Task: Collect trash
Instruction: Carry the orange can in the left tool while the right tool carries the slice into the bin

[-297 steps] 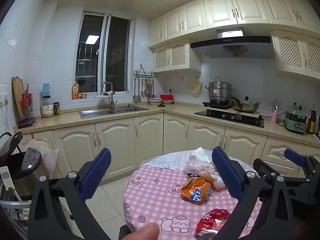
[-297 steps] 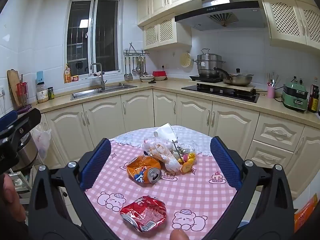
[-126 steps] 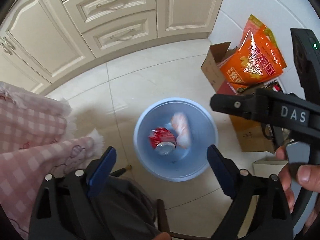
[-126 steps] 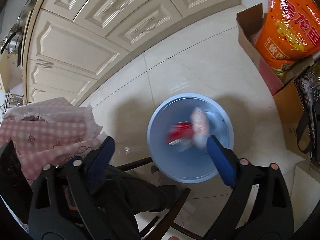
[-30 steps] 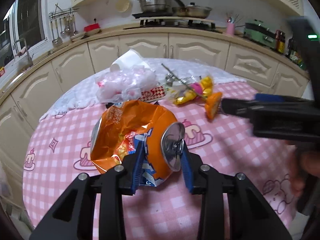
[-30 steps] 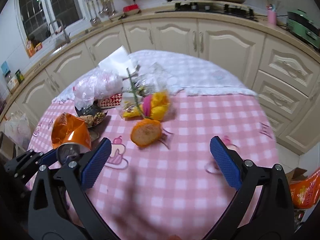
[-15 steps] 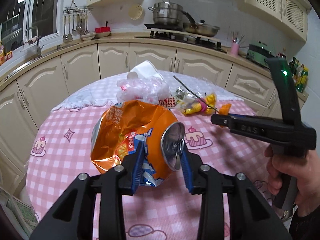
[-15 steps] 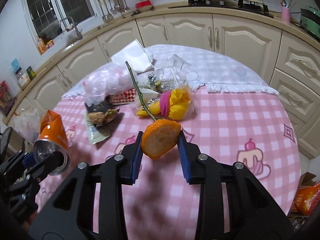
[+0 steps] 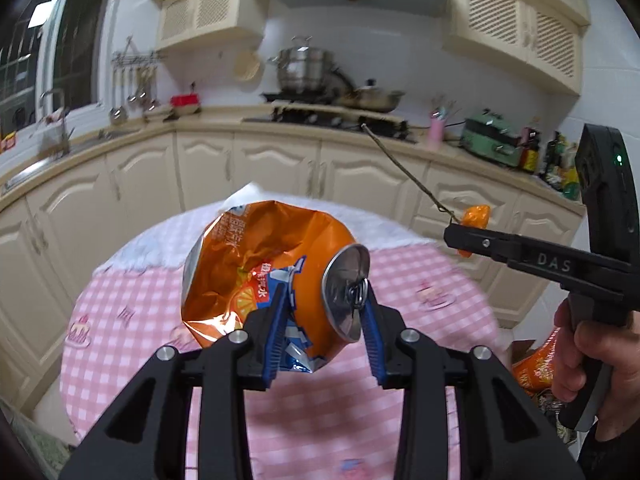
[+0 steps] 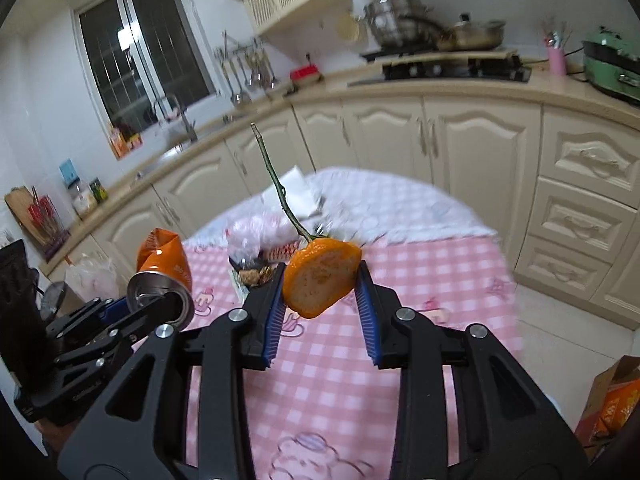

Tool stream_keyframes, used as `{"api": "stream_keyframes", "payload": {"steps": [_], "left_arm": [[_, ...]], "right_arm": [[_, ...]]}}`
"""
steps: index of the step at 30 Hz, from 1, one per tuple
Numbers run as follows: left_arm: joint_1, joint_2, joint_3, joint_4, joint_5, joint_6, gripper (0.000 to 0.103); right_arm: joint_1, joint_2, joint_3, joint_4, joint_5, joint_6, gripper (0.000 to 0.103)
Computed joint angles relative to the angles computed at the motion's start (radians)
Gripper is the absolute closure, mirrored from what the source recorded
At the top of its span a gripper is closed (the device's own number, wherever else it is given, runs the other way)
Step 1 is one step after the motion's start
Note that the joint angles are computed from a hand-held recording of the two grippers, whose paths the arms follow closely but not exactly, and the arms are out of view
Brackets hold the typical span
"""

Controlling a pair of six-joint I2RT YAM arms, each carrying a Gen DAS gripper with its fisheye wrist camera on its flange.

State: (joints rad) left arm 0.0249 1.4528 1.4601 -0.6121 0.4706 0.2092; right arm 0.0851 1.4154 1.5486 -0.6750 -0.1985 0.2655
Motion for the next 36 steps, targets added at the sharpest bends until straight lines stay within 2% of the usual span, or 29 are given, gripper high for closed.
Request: {"api": "stream_keyframes", "payload": {"steps": [5, 9, 12, 15, 17, 18, 22, 26, 32, 33, 34, 35, 36], "left_arm": [[-0.166, -0.041, -0.005, 0.008, -0.031, -0.034, 0.069], [-0.348, -0.031, -0.005, 0.012, -0.074, -0.054, 0.069], [-0.507, 0.020, -0.004, 0.026, -0.116, -0.067, 0.069], [-0.668, 0.119, 0.009, 0.030, -0.165, -0.072, 0.069], [-0.756, 0.198, 0.020, 0.041, -0.201, -0.072, 0.069], [-0.792, 0.253, 0.041, 0.034, -0.209, -0.078, 0.069], [-0.906, 0.479, 0.147, 0.011, -0.239, -0.106, 0.069], [-0.935, 0.684, 0.279, -0.032, -0.219, -0.130, 0.069], [-0.946, 0.974, 0.589, -0.175, -0.159, -0.183, 0.068], [-0.945, 1.024, 0.655, -0.205, -0.151, -0.189, 0.067], [-0.944, 1.065, 0.716, -0.235, -0.148, -0.192, 0.067], [-0.946, 1.124, 0.794, -0.270, -0.146, -0.202, 0.058], [-0.943, 1.147, 0.822, -0.285, -0.152, -0.213, 0.038]], "right_arm": [[-0.198, -0.171, -0.098, -0.027, -0.096, -0.030, 0.070], [-0.492, -0.287, -0.194, -0.074, -0.222, -0.102, 0.070], [-0.738, -0.283, -0.260, -0.111, -0.338, -0.171, 0.070], [-0.944, -0.221, -0.369, -0.119, -0.332, -0.274, 0.070], [-1.036, -0.159, -0.420, -0.106, -0.361, -0.318, 0.070], [-1.070, -0.115, -0.449, -0.092, -0.338, -0.346, 0.070], [-1.139, 0.026, -0.521, -0.030, -0.302, -0.400, 0.070], [-1.178, 0.139, -0.593, 0.037, -0.277, -0.430, 0.070], [-1.172, 0.300, -0.634, 0.125, -0.256, -0.422, 0.069], [-1.167, 0.332, -0.637, 0.140, -0.258, -0.414, 0.062], [-1.162, 0.353, -0.641, 0.153, -0.258, -0.407, 0.037], [-1.156, 0.369, -0.648, 0.169, -0.252, -0.397, 0.027], [-1.155, 0.381, -0.658, 0.190, -0.238, -0.386, 0.018]]}}
